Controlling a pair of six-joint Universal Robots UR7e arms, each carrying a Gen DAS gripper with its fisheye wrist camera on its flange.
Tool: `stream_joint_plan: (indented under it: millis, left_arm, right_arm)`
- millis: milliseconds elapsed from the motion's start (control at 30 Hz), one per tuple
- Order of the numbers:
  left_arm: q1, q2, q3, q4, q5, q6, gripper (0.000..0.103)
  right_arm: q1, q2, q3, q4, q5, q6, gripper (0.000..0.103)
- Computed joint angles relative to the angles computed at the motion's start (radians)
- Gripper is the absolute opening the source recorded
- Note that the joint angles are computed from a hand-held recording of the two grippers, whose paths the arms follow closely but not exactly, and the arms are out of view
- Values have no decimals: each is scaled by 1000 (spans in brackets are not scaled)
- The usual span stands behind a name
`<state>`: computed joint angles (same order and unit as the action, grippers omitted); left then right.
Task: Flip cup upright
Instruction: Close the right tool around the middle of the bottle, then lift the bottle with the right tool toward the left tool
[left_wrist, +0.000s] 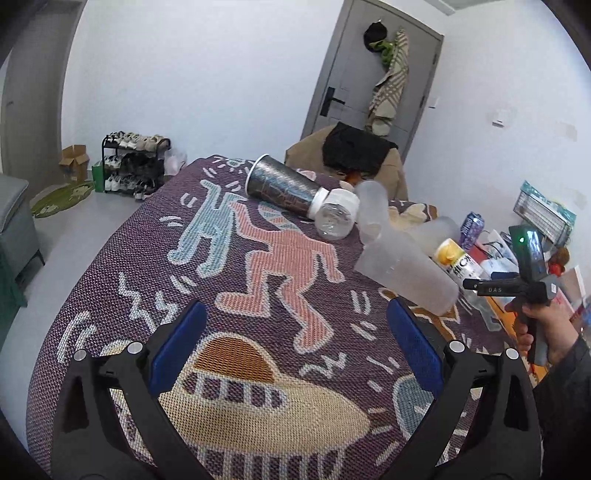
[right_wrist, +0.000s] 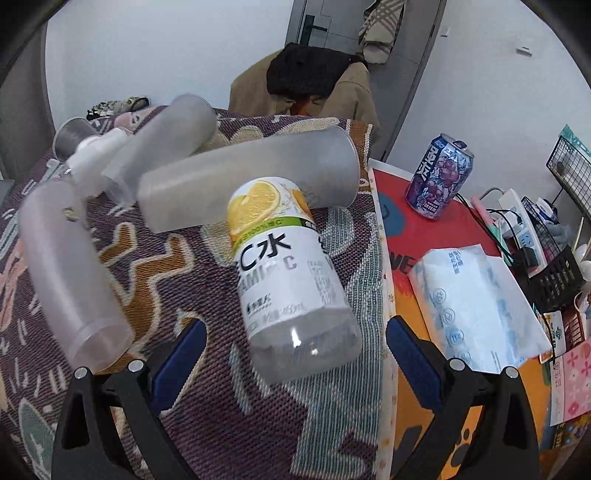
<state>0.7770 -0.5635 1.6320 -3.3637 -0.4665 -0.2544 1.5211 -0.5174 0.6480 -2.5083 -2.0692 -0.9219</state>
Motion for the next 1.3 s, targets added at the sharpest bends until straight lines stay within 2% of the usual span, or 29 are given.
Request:
stream_joint_plan:
  millis: [167, 200, 233, 300, 433, 733, 867, 967, 1133, 1300]
  left_arm:
    - [5, -6, 0, 16, -5, -7, 97]
    - [6, -6, 0, 16, -9, -8, 97]
    - [6, -10, 6, 19, -16, -14, 97]
    - [3, -18, 17, 26, -25, -22, 97]
    - [-17, -28, 40, -12, -9, 9, 97]
    - [-46, -32, 81, -77, -14, 18, 97]
    - [-56, -37, 106, -93, -22, 6, 97]
    - [-64, -45, 130, -120, -29, 9, 97]
    - [-64, -73, 176, -124, -40, -16, 97]
    - [-66, -100, 214, -104, -37, -42, 97]
  right_arm:
    - [-1, 65, -99, 28, -17, -12, 92]
    - [-2, 73, -111, 37, -19, -13, 73]
    - [-3, 82, -130, 71, -27, -10, 65]
    - [-2, 73, -111, 62, -40, -14, 63]
    - [-6, -36, 56, 16, 20, 36, 62]
    - [-8, -302, 463, -150, 175, 76, 62]
    - [-9, -402, 608, -169, 244, 116, 62]
    - [-11, -477, 716, -143, 308, 165, 62]
    - [-14, -554, 863, -136, 390, 217, 62]
    - [-17, -595, 975, -160, 439, 266, 62]
